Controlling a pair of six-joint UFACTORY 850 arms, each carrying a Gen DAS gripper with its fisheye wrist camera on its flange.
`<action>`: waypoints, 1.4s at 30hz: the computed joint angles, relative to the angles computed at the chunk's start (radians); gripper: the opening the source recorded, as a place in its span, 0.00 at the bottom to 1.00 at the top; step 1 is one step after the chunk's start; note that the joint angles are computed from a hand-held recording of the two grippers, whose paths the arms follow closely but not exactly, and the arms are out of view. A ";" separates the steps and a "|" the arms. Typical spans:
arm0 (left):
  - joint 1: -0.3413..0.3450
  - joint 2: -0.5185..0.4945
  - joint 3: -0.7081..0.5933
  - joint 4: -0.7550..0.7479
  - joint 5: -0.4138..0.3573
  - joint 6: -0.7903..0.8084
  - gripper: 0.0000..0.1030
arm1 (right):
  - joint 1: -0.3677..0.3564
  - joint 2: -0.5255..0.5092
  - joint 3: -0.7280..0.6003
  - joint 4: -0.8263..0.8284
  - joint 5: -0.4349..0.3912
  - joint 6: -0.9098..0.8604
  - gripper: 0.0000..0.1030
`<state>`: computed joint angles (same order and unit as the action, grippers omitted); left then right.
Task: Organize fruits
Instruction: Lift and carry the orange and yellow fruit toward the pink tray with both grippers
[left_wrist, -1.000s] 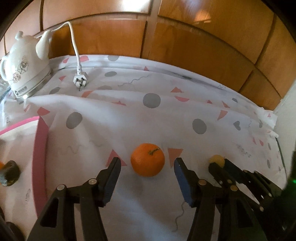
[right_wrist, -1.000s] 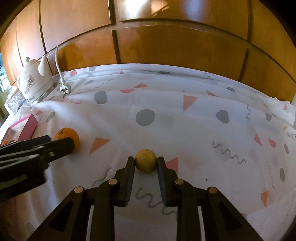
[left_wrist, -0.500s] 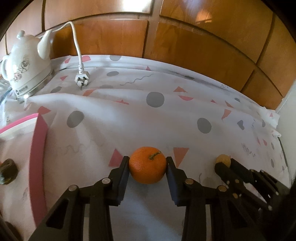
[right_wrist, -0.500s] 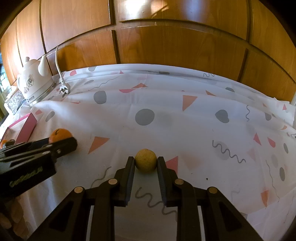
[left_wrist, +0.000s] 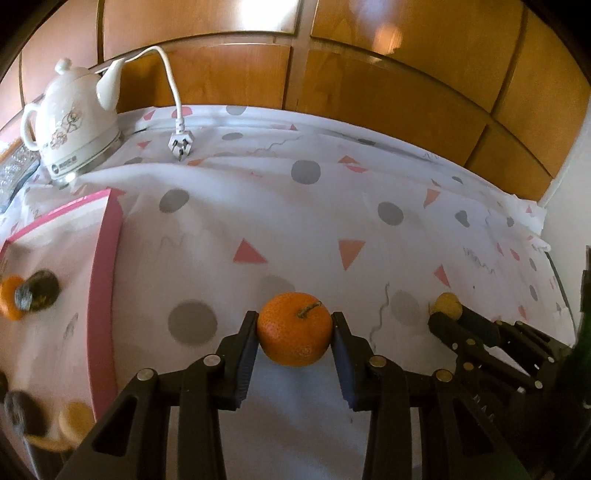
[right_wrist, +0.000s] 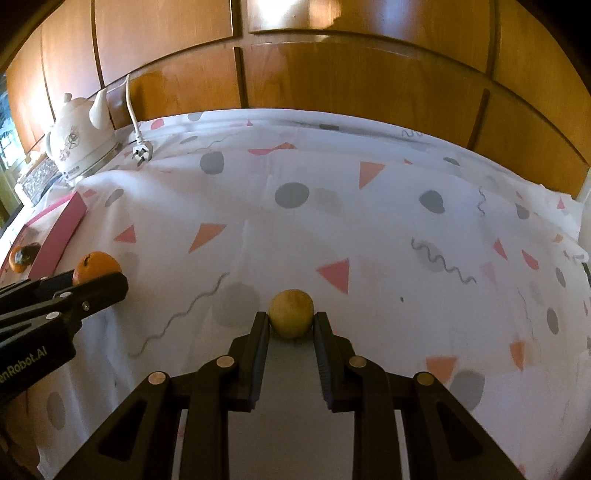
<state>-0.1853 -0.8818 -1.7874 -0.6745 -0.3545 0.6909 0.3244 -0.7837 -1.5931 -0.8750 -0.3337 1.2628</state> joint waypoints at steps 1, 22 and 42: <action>0.000 0.008 0.015 -0.007 0.005 0.009 0.37 | 0.002 0.005 0.008 0.000 -0.002 0.004 0.24; 0.000 0.071 0.168 -0.431 0.097 0.469 0.38 | 0.030 0.079 0.138 -0.270 -0.011 0.316 0.23; 0.009 0.100 0.191 -0.442 0.092 0.468 0.37 | 0.030 0.084 0.151 -0.318 -0.001 0.373 0.24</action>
<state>-0.1764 -0.7818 -1.5964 -1.1161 -0.2630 1.1592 0.3545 -0.7001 -1.4425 -1.1929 -0.3349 1.6361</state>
